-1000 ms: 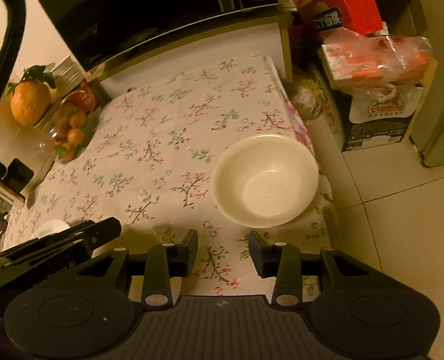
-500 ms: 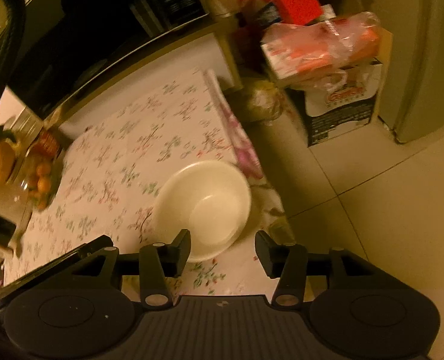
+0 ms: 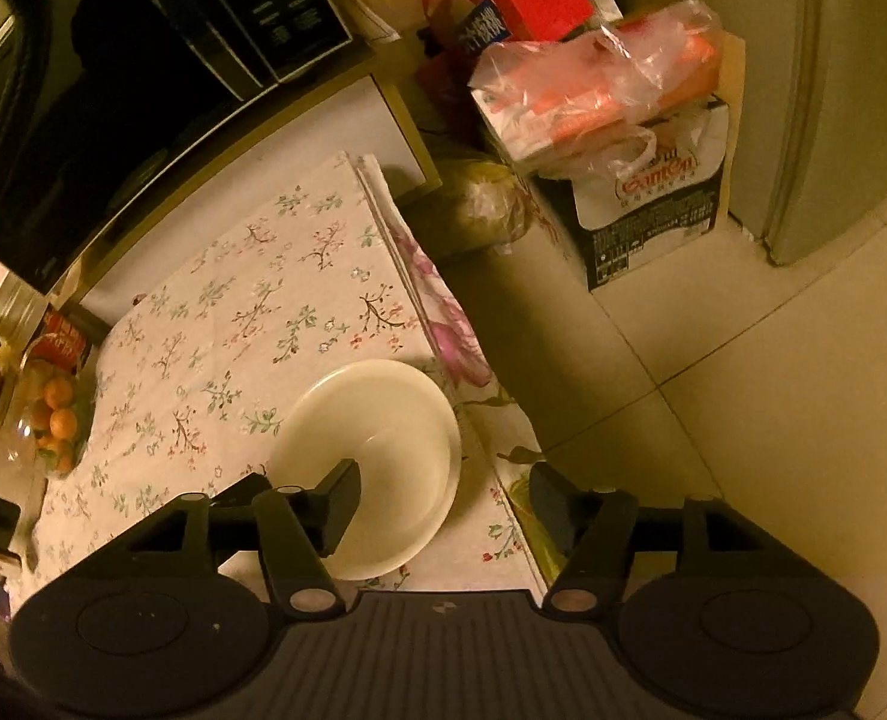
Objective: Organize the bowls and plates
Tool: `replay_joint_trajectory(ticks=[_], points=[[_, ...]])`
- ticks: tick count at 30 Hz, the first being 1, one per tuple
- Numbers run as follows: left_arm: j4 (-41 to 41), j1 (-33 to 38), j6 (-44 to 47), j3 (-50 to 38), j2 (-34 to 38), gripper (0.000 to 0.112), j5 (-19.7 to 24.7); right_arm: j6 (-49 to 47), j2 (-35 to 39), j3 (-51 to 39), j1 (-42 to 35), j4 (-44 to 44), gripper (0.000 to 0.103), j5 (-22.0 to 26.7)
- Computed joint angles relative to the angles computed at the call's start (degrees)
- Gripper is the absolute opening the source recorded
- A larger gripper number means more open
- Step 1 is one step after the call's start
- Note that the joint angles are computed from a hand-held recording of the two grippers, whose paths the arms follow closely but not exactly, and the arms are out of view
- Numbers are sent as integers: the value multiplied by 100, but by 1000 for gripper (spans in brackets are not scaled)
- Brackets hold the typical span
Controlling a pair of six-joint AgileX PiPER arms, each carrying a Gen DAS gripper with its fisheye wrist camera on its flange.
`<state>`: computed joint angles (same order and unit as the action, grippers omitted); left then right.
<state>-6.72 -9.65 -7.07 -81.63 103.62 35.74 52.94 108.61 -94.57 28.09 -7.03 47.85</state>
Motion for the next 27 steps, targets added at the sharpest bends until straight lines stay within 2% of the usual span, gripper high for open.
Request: replay_joint_trajectory(ticks=[3,11,16,18,20,21,22,23,24,26,27], points=[[143,-67,-104,-138,133,68,27,23,124,-116,-4,-1,68,94],[167,-40,-82,-467,454,70,204,243,484,-394,-20,-176,73,255],[161,-14,-36,-573,576,57,260,414,577,-395,-27,-274,73,202],[68,-4,47,-662,660,45,329,446,624,-440,-3,-329,72,193],[-142,37,159,-770,768,38,474,425,686,-485,25,-356,70,152],[-252,58,212,-804,811,33,529,405,716,-511,43,-345,67,154],[-402,84,323,-813,833,29,561,331,770,-550,57,-293,57,151],[-552,107,446,-817,851,20,595,230,826,-602,67,-206,41,173],[-662,121,541,-807,854,14,618,120,891,-665,77,-103,33,216],[-712,119,616,-762,807,11,612,31,962,-747,124,-39,14,255],[-670,109,592,-737,768,11,599,-9,973,-791,145,-39,8,287]])
